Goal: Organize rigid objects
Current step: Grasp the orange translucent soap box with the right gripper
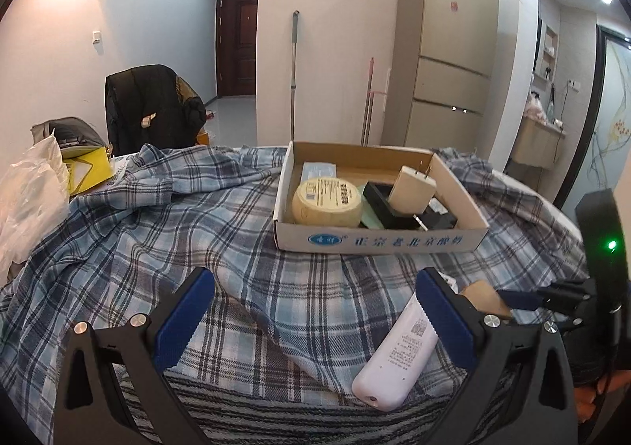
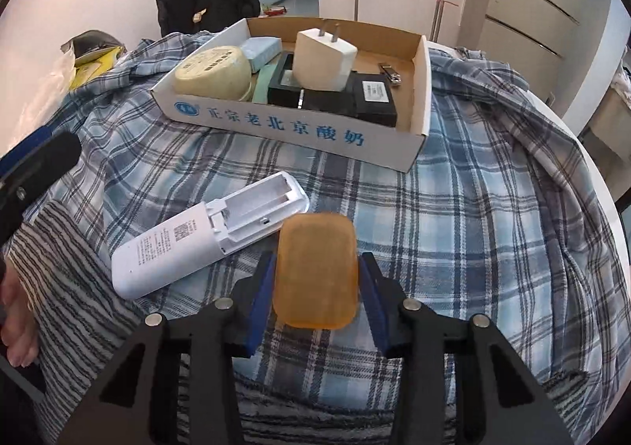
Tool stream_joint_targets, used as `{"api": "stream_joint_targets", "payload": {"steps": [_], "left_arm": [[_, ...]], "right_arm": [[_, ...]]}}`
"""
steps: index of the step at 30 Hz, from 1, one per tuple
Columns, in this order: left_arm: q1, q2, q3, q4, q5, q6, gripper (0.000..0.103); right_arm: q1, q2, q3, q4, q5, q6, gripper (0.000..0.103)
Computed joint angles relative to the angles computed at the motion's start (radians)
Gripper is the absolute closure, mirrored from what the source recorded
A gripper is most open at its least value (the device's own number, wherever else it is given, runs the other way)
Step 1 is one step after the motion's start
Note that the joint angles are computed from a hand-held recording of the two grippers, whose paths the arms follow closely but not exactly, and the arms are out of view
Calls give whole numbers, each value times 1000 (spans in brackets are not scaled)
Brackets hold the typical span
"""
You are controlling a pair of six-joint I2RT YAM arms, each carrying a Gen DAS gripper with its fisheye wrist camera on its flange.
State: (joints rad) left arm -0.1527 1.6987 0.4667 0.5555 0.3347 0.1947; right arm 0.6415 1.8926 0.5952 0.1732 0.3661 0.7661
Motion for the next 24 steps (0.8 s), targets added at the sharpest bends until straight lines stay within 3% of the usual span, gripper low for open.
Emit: {"api": "stream_joint_targets", "payload": {"steps": [3, 8, 10, 12, 15, 18, 24], "left_arm": [[-1, 0, 0, -3, 10, 8, 0], [-3, 5, 9, -27, 42, 36, 0], [-9, 10, 26, -74, 76, 79, 0], [-43, 17, 27, -90, 43, 115, 0], [-69, 51, 84, -225, 101, 220, 0], [-104, 77, 108, -268, 57, 250, 18], [-127, 135, 169, -355, 44, 273, 27]], "right_arm": [[11, -33, -24, 7, 41, 16, 62], [63, -98, -38, -48, 198, 26, 62], [71, -118, -47, -56, 220, 26, 62], [67, -130, -54, -48, 210, 20, 62], [58, -142, -62, -39, 203, 14, 62], [58, -137, -56, -52, 217, 27, 66], [33, -173, -95, -13, 181, 35, 69]]}}
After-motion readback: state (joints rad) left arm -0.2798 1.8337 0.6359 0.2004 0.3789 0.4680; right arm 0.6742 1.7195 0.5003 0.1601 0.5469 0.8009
